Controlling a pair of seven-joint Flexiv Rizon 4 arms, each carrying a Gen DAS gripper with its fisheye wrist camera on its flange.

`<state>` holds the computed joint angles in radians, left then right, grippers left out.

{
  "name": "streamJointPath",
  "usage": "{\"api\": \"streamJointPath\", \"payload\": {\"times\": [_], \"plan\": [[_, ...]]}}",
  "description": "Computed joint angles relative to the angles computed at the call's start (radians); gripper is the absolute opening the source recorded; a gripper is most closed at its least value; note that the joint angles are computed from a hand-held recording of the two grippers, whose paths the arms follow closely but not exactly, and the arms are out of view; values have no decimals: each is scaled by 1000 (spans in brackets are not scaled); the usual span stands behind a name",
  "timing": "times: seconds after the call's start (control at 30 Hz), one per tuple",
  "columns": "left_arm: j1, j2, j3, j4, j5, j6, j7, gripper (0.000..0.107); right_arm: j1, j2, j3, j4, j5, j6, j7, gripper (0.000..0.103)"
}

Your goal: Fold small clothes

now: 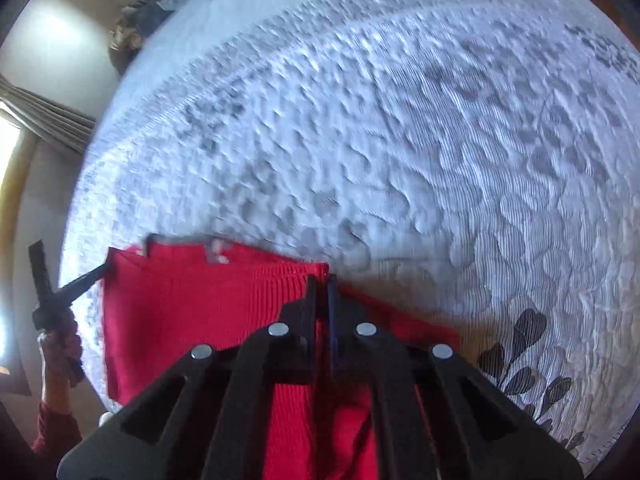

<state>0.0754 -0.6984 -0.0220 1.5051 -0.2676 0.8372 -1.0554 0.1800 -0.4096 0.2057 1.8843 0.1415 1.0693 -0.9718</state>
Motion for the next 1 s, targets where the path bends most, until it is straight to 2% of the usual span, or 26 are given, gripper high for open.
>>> {"api": "streamJointPath", "payload": {"times": [0.13,0.17,0.2,0.23,0.3,0.37,0.57,0.63,0.73,0.87,1.0], "plan": [[-1,11,-2,32,4,37,16,7,12,-13,-3,11,-3,4,19,6],[-6,21,5,37,10,40,8,13,9,-4,2,11,1,-4,21,19],[-12,34,14,44,20,46,0,19,16,13,-2,23,-7,-1,33,25],[-15,51,18,60,28,60,-1,22,34,32,-17,39,-39,-5,58,30],[1,106,1,120,13,92,36,28,74,85,-46,78,-125,-24,117,30],[-8,157,16,162,23,78,30,35,71,125,-22,101,-113,-10,113,30],[-25,330,28,367,28,107,58,40,124,212,25,144,-101,-65,141,30],[-32,377,31,431,22,144,66,41,143,233,37,166,-89,-61,161,30],[-38,443,32,524,4,218,93,46,185,260,32,215,-146,-44,266,30],[-36,505,18,608,-74,255,157,52,225,286,21,280,-275,-18,438,30],[-50,523,19,653,-99,291,188,55,232,267,27,308,-289,45,497,30]]}}
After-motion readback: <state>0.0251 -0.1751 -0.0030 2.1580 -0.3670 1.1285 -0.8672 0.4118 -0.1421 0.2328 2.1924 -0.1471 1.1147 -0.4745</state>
